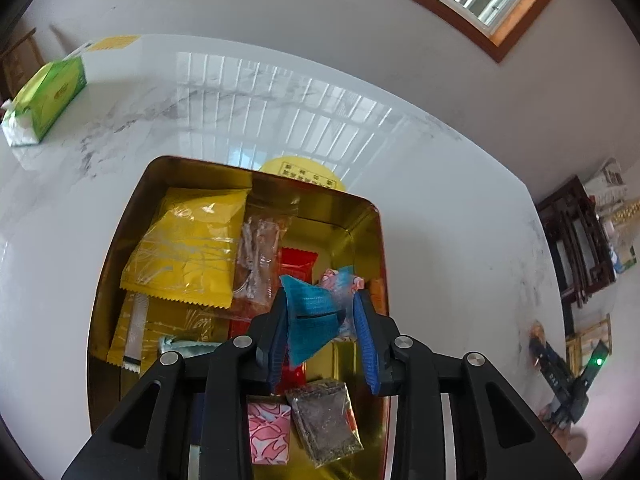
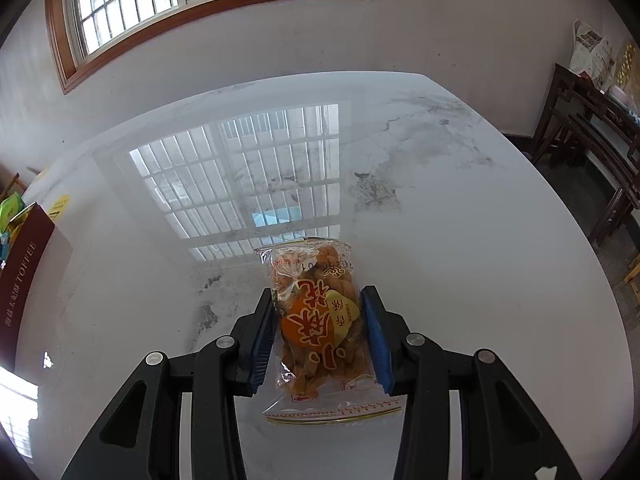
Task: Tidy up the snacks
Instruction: 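Lower the blue candy into the tin and open the left gripper, then carry the orange cracker bag over the tin with the right gripper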
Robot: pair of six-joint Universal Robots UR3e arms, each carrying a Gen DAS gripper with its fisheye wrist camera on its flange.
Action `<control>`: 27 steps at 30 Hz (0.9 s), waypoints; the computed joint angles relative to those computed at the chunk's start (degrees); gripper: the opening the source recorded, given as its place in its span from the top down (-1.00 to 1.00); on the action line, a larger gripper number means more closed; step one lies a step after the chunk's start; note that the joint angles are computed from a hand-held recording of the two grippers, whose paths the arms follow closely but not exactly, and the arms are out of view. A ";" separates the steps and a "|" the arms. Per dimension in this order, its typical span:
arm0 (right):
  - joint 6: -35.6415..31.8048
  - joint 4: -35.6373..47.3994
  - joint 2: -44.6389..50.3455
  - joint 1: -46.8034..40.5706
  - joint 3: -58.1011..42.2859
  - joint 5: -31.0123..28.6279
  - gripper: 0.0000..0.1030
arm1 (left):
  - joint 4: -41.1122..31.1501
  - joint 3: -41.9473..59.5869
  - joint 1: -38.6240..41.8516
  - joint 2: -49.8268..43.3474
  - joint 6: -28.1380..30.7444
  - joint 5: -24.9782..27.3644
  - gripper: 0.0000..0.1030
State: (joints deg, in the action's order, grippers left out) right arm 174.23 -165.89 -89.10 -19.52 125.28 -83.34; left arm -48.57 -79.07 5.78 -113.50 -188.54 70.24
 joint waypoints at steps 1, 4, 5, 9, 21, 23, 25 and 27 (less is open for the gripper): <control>0.01 -0.01 0.03 0.04 -0.02 -0.04 0.22 | -0.48 -0.33 0.49 0.40 -0.15 -0.56 0.35; 0.00 -0.02 0.03 0.05 -0.01 -0.07 0.22 | 1.09 -3.23 1.49 3.00 -1.40 -1.30 0.04; -0.06 0.04 -0.01 0.02 -0.02 -0.07 0.22 | 2.21 -4.94 1.78 4.53 -1.63 -1.07 -0.12; -0.05 -0.03 0.16 0.22 -0.13 -0.39 0.22 | 8.22 -13.05 1.48 11.95 -2.51 2.73 -0.27; 0.50 -0.44 -1.71 3.12 2.02 -2.89 0.22 | 19.69 -36.48 -8.11 32.37 1.12 24.57 -0.41; 0.78 -0.45 -2.12 3.99 2.41 -3.43 0.23 | 19.87 -38.58 -8.92 34.31 0.92 24.94 -0.41; 1.55 -0.66 -2.87 5.18 3.27 -3.69 0.23 | 20.23 -39.92 -9.68 35.34 0.84 26.24 -0.41; 2.00 -0.62 -3.00 6.90 3.35 -3.90 0.23 | 20.98 -41.31 -9.99 36.42 1.46 26.77 -0.41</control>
